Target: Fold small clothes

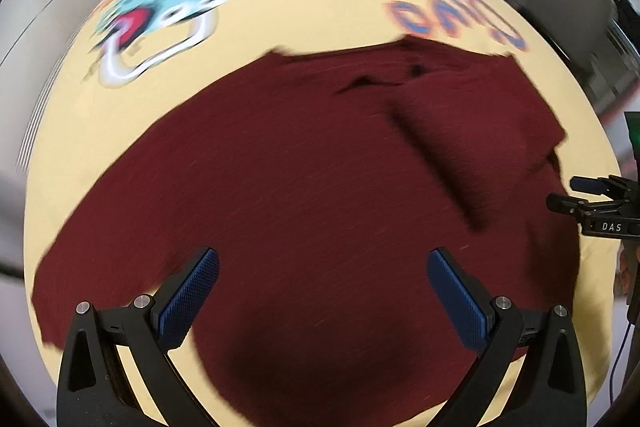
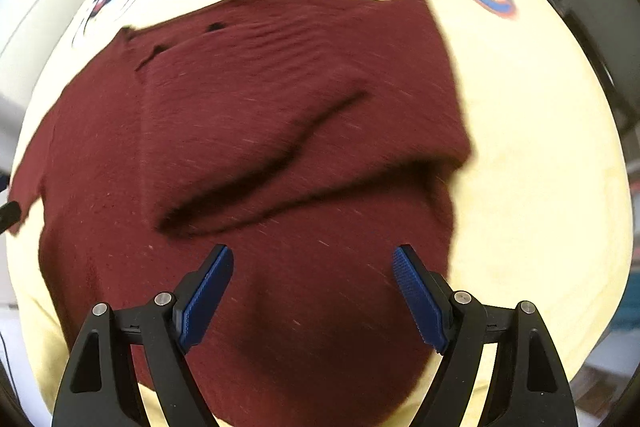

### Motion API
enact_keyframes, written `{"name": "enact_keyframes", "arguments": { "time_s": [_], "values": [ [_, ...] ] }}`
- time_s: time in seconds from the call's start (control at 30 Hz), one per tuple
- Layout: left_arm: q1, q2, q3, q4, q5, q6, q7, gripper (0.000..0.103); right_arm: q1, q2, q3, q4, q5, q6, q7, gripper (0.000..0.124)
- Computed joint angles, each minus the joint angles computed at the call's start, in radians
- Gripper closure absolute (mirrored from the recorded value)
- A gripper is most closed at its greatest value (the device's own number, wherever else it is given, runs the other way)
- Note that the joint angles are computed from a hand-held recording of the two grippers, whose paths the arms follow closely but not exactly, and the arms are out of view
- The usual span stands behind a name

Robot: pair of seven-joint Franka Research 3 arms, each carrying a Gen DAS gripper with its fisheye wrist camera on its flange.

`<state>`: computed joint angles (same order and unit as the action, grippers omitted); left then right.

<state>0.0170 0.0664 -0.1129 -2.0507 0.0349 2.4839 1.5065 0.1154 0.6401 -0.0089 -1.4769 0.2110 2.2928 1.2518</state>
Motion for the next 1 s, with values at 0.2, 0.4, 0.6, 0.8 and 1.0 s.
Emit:
{"name": "enact_keyframes", "arguments": {
  "time_s": [0.2, 0.4, 0.6, 0.8, 1.0],
  "values": [
    [-0.066, 0.194, -0.059, 0.233, 0.041, -0.062, 0.084, 0.001, -0.023, -0.024, -0.013, -0.037, 0.017, 0.023, 0.017, 0.041],
    [-0.139, 0.403, -0.073, 0.479, 0.127, -0.15, 0.099, 0.001, -0.057, -0.042, -0.003, -0.085, 0.062, 0.044, 0.011, 0.041],
    [-0.188, 0.566, -0.069, 0.674, 0.17, -0.269, 0.11, 0.002, -0.086, -0.045, 0.002, -0.106, 0.102, 0.038, -0.02, 0.041],
    [-0.204, 0.719, -0.055, 0.888, 0.156, -0.423, 0.094, 0.024, -0.097, -0.028, 0.001, -0.095, 0.119, 0.025, -0.017, 0.041],
    [-0.144, 0.76, -0.064, 0.959, 0.082, -0.432, 0.096, 0.091, -0.102, -0.024, 0.001, -0.095, 0.129, 0.02, -0.015, 0.041]
  ]
}}
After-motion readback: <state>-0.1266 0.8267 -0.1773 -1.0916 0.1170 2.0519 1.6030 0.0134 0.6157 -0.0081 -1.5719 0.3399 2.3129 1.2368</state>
